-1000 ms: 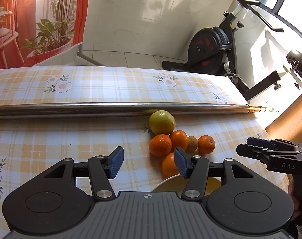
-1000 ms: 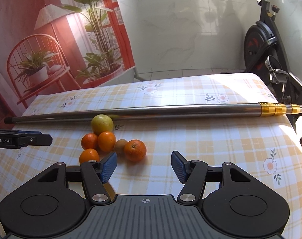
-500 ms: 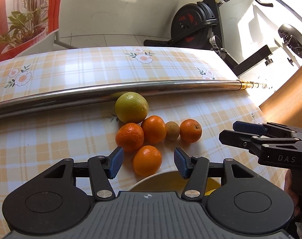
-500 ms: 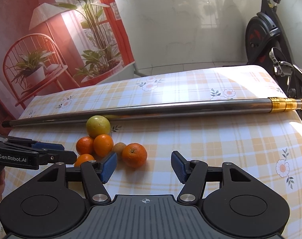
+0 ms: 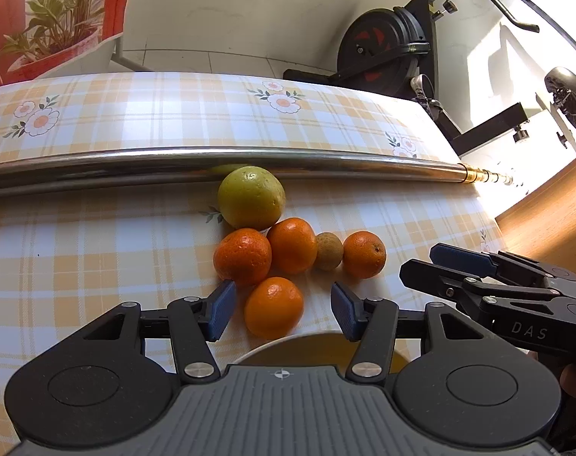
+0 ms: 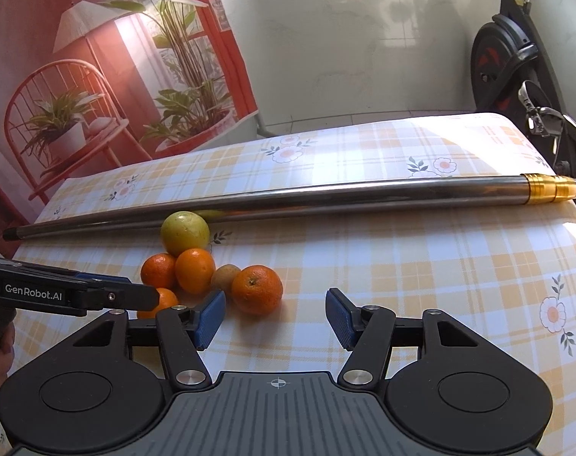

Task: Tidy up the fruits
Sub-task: 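Grasp an orange tangerine with the left gripper while the right gripper grasps another tangerine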

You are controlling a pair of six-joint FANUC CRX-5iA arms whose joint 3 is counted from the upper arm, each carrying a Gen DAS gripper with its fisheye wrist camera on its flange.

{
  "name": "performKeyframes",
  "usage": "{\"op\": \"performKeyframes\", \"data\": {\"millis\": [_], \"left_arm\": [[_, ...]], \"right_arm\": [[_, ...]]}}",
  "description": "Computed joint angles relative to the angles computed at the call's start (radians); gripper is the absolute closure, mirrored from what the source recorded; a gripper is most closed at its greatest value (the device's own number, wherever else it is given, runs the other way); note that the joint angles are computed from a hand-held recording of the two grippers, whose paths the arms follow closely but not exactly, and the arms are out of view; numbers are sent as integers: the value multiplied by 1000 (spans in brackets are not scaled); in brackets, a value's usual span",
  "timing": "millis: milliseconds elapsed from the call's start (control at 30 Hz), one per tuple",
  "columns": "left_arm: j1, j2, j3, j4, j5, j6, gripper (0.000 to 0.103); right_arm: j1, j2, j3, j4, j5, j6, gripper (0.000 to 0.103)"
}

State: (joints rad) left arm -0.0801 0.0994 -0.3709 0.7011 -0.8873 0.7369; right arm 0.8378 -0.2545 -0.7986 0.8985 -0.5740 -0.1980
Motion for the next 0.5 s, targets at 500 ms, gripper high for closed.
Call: {"op": "performKeyframes", "data": {"millis": [500], "left_arm": [[-16,-28,-62,1,94,18,65]], "right_arm": [[-17,14,-21,19,45,-26,50]]}}
